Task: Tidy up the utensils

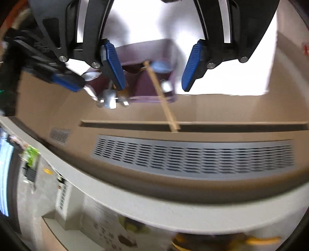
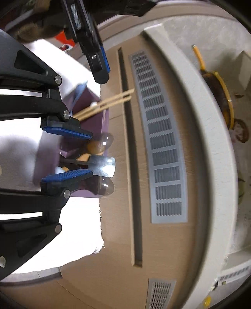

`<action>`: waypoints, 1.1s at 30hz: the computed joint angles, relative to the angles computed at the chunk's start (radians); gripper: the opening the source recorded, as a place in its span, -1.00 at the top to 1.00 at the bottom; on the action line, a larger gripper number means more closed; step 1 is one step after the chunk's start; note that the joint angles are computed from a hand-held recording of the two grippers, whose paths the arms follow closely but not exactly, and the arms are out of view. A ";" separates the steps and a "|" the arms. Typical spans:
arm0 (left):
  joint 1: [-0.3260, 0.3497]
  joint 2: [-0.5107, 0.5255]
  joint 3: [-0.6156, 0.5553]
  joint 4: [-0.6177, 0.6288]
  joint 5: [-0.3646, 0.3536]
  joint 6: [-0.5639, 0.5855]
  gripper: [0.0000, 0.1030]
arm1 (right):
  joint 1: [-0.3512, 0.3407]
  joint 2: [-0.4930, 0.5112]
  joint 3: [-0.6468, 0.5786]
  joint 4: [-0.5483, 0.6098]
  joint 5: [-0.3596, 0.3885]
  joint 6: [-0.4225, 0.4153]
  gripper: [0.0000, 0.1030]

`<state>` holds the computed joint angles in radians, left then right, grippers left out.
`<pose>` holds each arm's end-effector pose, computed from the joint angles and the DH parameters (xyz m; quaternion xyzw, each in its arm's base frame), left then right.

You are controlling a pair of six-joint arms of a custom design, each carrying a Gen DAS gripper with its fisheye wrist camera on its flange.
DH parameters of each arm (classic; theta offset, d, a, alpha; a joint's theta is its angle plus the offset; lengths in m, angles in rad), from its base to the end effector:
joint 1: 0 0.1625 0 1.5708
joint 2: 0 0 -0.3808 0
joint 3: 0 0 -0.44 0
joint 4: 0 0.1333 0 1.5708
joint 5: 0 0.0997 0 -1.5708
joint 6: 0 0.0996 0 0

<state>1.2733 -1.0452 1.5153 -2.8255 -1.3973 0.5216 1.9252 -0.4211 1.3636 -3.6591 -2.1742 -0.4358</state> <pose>-0.0681 -0.7355 0.2936 0.3362 0.8576 -0.3695 0.1221 0.3226 -0.6505 0.0192 0.1602 -0.8026 0.5070 0.2706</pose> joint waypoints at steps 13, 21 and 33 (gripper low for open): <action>-0.075 -0.419 0.583 -0.250 0.252 0.020 -0.22 | 0.167 -0.021 0.269 -0.177 -0.187 -0.018 0.29; -0.092 -0.525 0.675 -0.215 0.259 -0.023 -0.22 | 0.209 -0.012 0.337 -0.281 -0.223 -0.020 0.28; -0.104 -0.527 0.672 -0.200 0.264 -0.031 -0.22 | 0.211 -0.017 0.341 -0.292 -0.228 -0.033 0.26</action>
<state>1.1689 -1.5718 2.1873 -3.0250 -1.1331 0.4905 2.1360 -0.4377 1.7043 -3.9510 -2.4024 -0.4692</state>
